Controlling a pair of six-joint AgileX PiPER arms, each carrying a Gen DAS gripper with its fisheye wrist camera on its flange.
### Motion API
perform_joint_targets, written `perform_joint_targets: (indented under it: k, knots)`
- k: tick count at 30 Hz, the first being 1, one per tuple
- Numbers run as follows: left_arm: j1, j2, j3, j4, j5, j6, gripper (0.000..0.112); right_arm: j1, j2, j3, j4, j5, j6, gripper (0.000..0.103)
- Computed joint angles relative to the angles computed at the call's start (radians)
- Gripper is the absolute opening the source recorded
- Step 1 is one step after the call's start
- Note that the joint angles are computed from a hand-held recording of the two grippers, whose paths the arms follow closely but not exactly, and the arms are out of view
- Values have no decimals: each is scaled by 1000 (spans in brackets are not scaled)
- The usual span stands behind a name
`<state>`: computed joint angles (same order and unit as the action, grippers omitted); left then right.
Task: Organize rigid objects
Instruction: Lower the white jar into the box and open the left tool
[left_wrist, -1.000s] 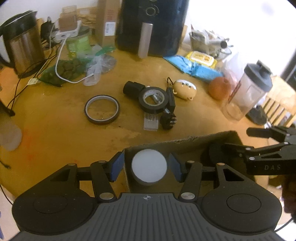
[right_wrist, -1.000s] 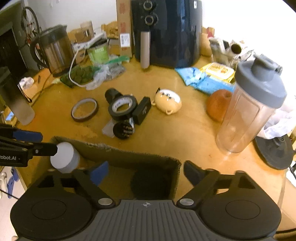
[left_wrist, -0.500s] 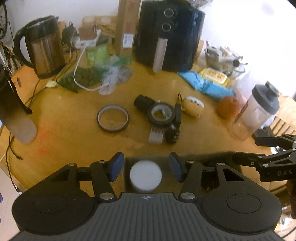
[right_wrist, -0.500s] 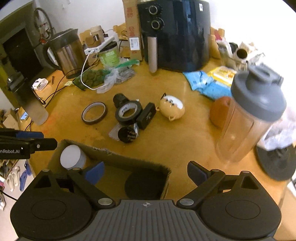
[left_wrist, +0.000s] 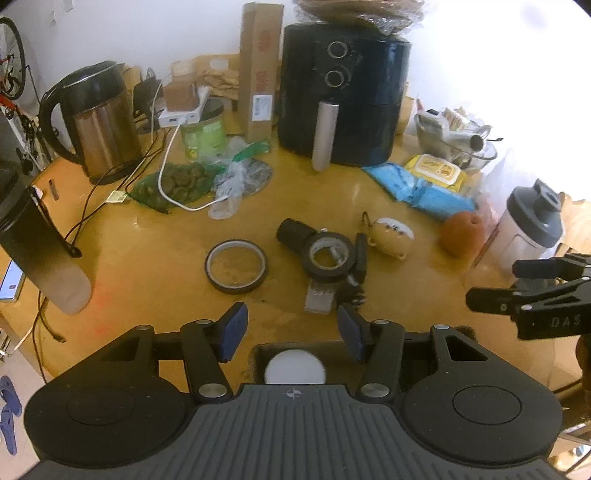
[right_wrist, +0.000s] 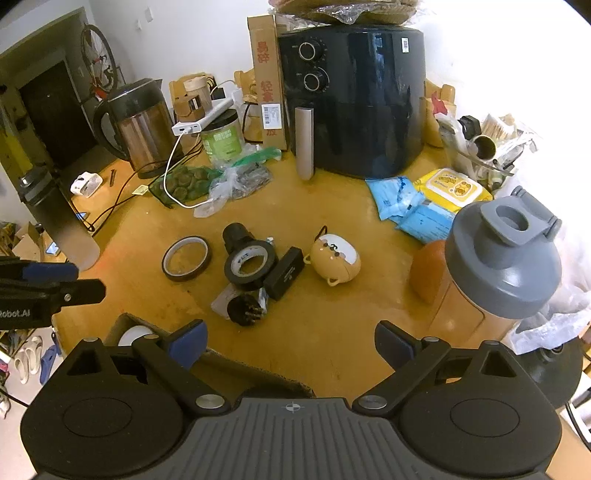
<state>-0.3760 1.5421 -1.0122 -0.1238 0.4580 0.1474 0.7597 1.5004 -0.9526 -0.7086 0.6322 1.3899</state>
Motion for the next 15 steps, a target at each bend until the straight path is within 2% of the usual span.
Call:
perform_joint_targets:
  k: [3,9,15]
  knots:
    - [28,1,3,-15,-10,16,53,-12,22,-4,-11,-12,16,100]
    - [97,40,-19,-176,6,204,53,-33,93,-36,-35,-8,51,100]
    - [136,88,-42,-252,31,320,53,-63,155,-70,-44,0,43,100]
